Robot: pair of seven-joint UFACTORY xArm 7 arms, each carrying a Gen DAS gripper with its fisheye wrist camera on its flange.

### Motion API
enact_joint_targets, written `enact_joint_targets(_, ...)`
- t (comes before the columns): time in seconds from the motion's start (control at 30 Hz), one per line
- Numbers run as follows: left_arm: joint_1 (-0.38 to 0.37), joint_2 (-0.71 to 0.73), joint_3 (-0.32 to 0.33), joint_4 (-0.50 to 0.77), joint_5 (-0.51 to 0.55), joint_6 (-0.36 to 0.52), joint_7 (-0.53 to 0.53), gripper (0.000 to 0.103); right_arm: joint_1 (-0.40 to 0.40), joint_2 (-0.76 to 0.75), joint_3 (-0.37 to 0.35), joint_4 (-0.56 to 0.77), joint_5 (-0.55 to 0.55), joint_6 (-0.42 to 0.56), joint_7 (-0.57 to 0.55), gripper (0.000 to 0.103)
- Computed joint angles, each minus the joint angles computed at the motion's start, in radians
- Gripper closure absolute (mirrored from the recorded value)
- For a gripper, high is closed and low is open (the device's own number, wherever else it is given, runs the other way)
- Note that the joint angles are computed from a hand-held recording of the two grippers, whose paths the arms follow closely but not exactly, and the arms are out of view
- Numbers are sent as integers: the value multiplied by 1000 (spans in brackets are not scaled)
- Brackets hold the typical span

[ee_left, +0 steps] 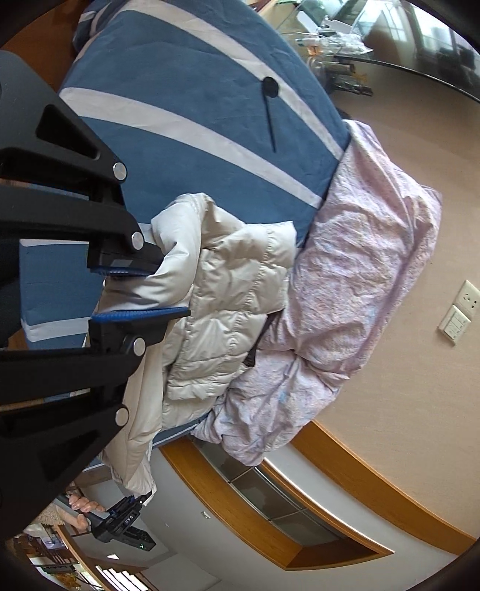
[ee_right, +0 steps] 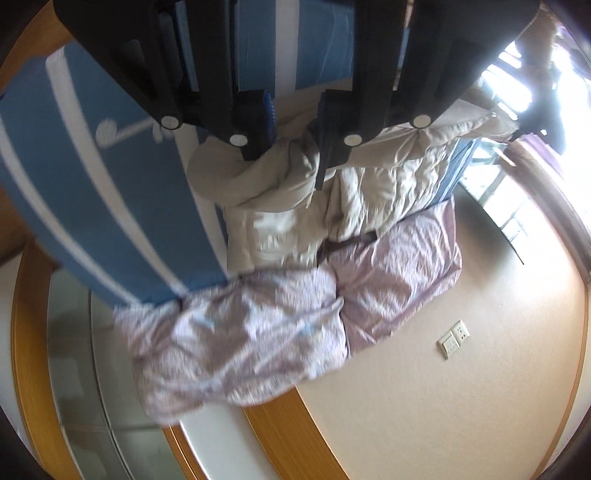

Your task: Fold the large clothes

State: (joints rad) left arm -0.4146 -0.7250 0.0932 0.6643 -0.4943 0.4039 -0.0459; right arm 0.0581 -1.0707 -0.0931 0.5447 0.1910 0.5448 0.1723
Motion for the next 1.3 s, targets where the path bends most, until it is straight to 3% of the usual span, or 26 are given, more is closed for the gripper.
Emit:
enact_joint_targets(0.37, 43, 218, -23, 232, 46, -83, -15, 90, -150, 248, 176, 180, -170, -230, 88, 85)
enact_joint_targets(0.5, 99, 339, -62, 368, 94, -91, -53, 90, -277, 359, 277, 271, -276, -295, 167, 85)
enact_joint_targets(0.67, 196, 495, -139, 532, 217, -87, -159, 90, -498, 498, 461, 417, -463, -313, 320, 85)
enact_joint_targets(0.7, 220, 532, -160, 569, 265, -85, -199, 90, -560, 540, 513, 462, -513, -307, 358, 85)
enact_joint_targets(0.8, 263, 642, -201, 682, 421, -59, -331, 90, -648, 640, 599, 567, -614, -254, 440, 85)
enact_joint_targets(0.9, 261, 730, -206, 775, 570, -31, -440, 90, -731, 755, 695, 682, -751, -181, 541, 85)
enact_joint_targets(1.0, 233, 817, -185, 868, 685, -2, -520, 90, -765, 872, 768, 786, -885, -87, 632, 85)
enact_joint_targets(1.13, 190, 923, -151, 982, 753, 54, -570, 90, -723, 1072, 829, 942, -1066, 93, 726, 85)
enact_joint_targets(1.3, 158, 1024, -116, 1073, 771, 86, -593, 90, -616, 1219, 791, 1047, -1152, 205, 776, 85)
